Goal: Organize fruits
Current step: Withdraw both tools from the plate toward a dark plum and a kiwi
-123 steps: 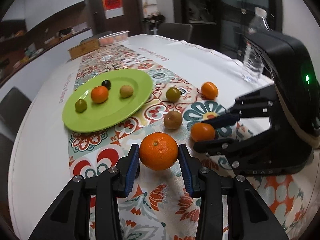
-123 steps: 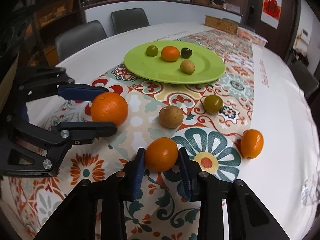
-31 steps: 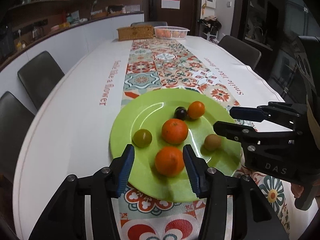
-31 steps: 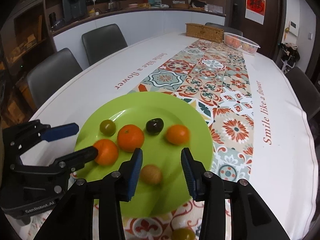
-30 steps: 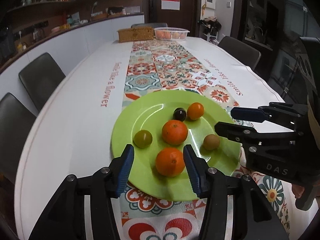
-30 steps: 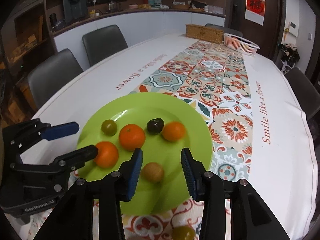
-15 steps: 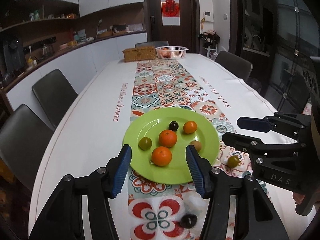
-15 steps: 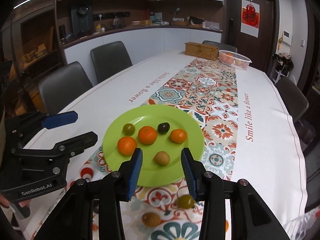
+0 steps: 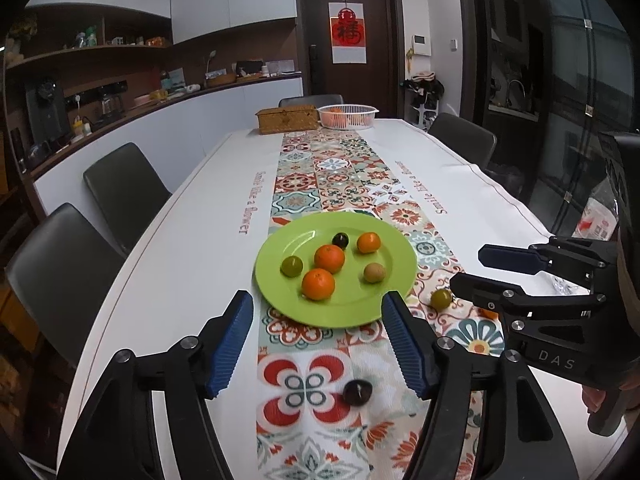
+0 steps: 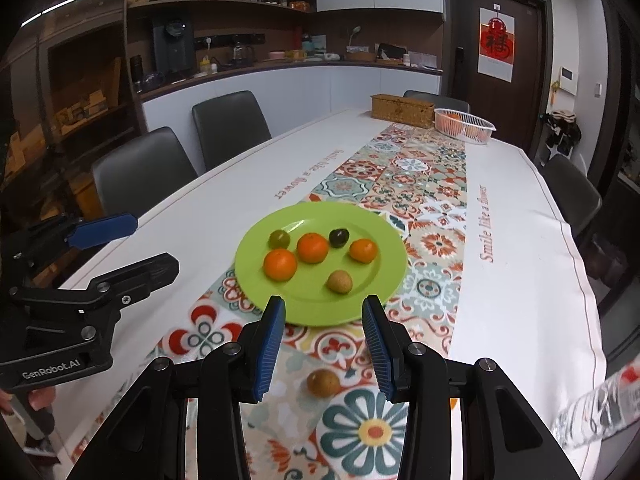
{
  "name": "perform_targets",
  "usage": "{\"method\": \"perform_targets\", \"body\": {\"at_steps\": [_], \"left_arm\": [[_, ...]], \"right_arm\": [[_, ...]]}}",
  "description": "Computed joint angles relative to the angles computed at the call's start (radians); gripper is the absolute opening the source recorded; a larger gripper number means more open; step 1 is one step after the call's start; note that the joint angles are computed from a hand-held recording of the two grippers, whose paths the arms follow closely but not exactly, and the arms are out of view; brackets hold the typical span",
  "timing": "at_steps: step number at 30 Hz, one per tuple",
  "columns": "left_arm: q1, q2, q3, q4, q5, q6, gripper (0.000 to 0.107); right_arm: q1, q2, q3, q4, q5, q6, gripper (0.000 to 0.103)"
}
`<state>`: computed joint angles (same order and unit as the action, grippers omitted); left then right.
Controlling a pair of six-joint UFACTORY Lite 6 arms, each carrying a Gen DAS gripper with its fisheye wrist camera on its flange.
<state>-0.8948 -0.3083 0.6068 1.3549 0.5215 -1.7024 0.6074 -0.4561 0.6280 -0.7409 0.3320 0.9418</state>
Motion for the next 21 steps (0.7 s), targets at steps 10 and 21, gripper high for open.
{"method": "perform_targets", "body": {"at_steps": [10,21], "left_arm": [[-0.099,-0.021,-0.104,0.06,0.035,-0.147,0.067],[-0.146,0.026,-0.206,0.189,0.006,-0.375,0.07]], "right_arm": [[0.066,-0.1,-0.149,-0.073,0.053,0.142,0.041],[0.116,-0.144,-0.267,-0.145,0.059,0.266,0.041]]}}
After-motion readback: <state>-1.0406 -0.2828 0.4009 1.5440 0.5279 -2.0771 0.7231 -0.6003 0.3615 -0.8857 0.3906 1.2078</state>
